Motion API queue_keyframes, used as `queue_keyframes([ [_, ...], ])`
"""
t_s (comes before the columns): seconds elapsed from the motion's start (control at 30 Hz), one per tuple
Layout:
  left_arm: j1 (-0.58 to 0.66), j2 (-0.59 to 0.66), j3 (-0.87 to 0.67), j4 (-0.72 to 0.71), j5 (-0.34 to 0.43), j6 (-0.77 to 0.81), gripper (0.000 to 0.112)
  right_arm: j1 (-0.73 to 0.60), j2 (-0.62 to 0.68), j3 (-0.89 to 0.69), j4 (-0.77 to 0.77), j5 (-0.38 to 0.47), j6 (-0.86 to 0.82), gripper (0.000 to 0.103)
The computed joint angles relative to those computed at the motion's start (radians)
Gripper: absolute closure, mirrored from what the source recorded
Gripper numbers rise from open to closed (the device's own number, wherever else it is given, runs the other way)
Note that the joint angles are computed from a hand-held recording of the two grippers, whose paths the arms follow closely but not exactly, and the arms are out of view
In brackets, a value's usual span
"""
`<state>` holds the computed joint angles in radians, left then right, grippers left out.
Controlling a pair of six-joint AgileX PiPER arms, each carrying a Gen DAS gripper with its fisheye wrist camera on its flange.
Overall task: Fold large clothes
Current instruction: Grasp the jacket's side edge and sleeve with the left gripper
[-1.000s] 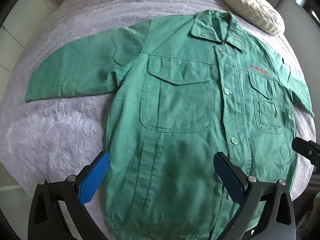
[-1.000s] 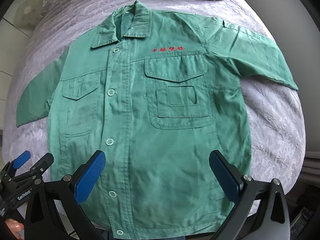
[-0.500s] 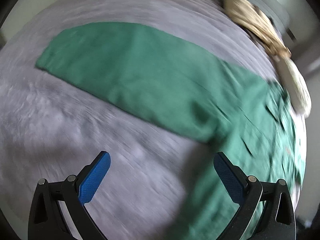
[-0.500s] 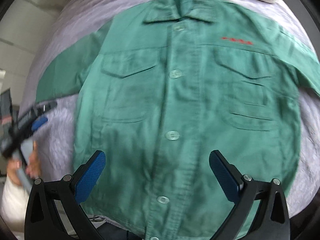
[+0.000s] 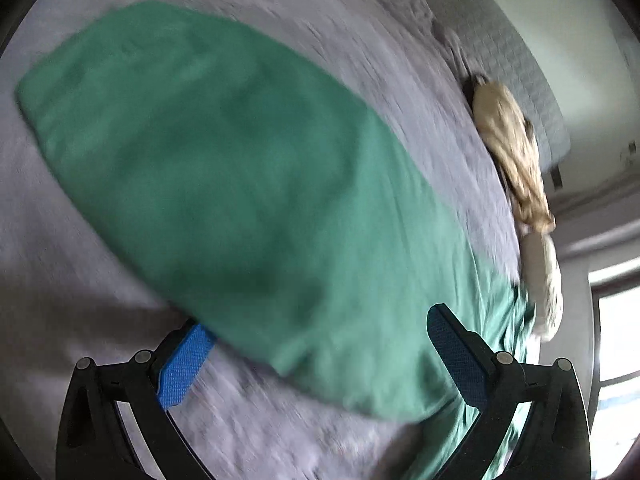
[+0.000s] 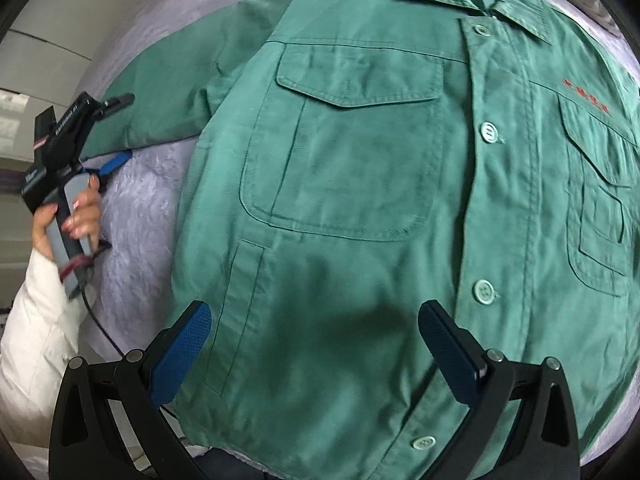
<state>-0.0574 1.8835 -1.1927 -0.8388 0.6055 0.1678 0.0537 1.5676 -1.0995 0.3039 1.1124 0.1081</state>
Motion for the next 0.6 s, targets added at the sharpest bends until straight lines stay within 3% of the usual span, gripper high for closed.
queue_keyframes([
  [0.13,0.053,0.015,-0.021,0.048,-0.046,-0.048,0.01,0.006,0.013,0.016,0.016,-0.046,-0.008,0.0],
  [0.2,0.047,0.009,-0.047,0.21,-0.07,-0.195,0.033,0.009,0.016,0.034,0.025,-0.072,-0.011,0.0],
  [0.23,0.043,0.021,-0.069,0.268,-0.066,-0.242,0.055,0.022,0.023,0.041,0.026,-0.093,-0.005,0.0],
  [0.27,0.045,0.022,-0.077,0.286,-0.063,-0.253,0.074,0.023,0.021,0.05,0.032,-0.106,-0.011,0.0],
  [0.33,0.058,0.006,-0.062,0.219,-0.077,-0.179,0.098,0.019,0.015,0.064,0.047,-0.13,-0.036,0.0],
  [0.6,-0.051,-0.108,-0.12,0.223,-0.061,-0.088,0.109,-0.119,-0.067,0.155,0.174,-0.179,-0.209,0.0],
])
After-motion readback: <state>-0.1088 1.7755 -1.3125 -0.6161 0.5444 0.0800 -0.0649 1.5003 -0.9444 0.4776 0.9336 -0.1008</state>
